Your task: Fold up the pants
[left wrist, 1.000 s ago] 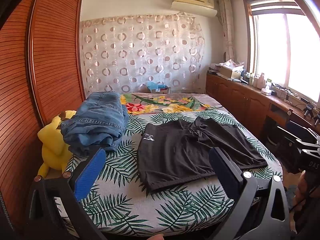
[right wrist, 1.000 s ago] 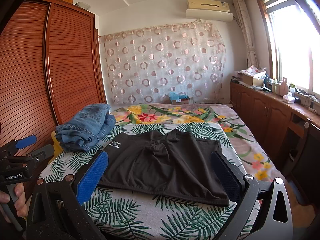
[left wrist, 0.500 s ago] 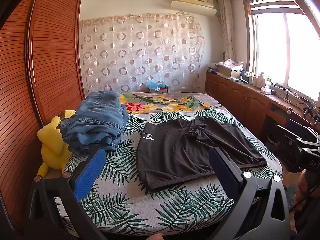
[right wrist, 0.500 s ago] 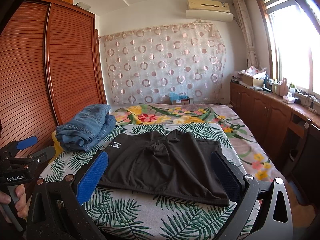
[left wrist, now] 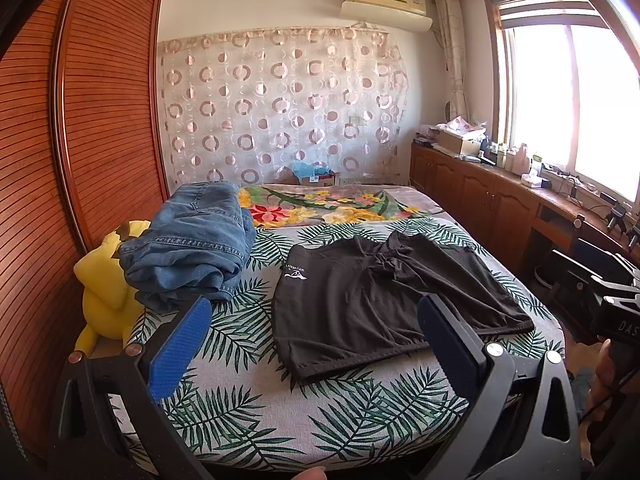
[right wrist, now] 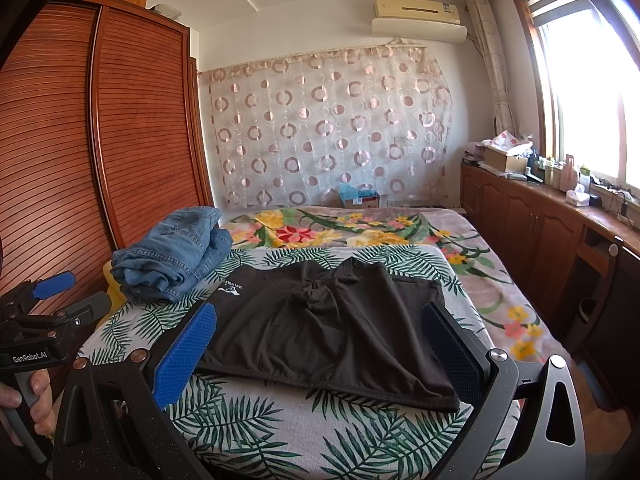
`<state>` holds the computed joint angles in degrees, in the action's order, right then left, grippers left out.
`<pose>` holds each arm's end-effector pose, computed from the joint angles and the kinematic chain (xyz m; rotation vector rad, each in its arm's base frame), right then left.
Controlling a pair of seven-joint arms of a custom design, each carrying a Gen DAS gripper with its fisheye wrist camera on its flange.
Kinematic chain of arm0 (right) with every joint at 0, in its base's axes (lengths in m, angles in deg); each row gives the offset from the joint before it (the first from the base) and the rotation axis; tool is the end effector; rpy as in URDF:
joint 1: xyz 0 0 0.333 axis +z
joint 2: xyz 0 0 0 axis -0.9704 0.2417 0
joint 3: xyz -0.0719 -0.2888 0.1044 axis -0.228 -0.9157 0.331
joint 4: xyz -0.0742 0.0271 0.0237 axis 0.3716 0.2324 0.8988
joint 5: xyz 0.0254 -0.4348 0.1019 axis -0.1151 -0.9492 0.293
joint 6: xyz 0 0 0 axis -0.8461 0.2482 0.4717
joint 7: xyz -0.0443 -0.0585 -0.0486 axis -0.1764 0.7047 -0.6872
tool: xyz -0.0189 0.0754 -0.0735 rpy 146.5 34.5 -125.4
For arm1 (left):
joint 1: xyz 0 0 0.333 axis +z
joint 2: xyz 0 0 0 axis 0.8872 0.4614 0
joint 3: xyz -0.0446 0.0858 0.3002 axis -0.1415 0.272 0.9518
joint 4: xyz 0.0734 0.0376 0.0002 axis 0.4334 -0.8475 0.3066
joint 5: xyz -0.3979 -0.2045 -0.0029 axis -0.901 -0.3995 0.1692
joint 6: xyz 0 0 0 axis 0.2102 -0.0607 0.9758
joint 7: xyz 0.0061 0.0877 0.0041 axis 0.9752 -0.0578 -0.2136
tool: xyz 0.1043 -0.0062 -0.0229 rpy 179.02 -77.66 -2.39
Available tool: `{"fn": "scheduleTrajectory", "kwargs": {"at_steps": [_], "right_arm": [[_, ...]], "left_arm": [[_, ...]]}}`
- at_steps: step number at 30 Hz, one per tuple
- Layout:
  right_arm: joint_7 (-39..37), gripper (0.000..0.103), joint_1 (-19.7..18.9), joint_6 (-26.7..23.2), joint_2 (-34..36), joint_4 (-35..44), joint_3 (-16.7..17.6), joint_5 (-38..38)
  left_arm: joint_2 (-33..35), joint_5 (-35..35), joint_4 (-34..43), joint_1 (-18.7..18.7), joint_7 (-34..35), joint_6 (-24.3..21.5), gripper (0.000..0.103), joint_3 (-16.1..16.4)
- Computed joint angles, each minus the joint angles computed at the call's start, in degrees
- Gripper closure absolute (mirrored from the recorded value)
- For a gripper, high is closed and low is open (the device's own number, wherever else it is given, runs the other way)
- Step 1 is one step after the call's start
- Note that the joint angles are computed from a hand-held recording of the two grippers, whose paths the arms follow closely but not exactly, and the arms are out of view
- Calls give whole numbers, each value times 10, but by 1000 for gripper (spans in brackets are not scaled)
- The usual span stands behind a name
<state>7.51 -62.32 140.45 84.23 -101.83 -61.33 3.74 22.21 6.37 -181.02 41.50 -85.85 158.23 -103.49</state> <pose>0.6811 0.2189 0.5301 -1.6620 0.9948 -0.6084 0.5731 -0.3684 0.5582 -1.6992 1.2690 -0.8029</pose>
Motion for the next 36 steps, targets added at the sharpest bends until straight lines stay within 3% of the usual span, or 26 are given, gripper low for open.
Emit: {"fn": "scheduleTrajectory", "kwargs": {"at_steps": [36], "right_arm": [[2,1,3,2,0,1,-2,-2]], "left_arm": [[5,-7,11,-5,11,-10,0,-1]]}}
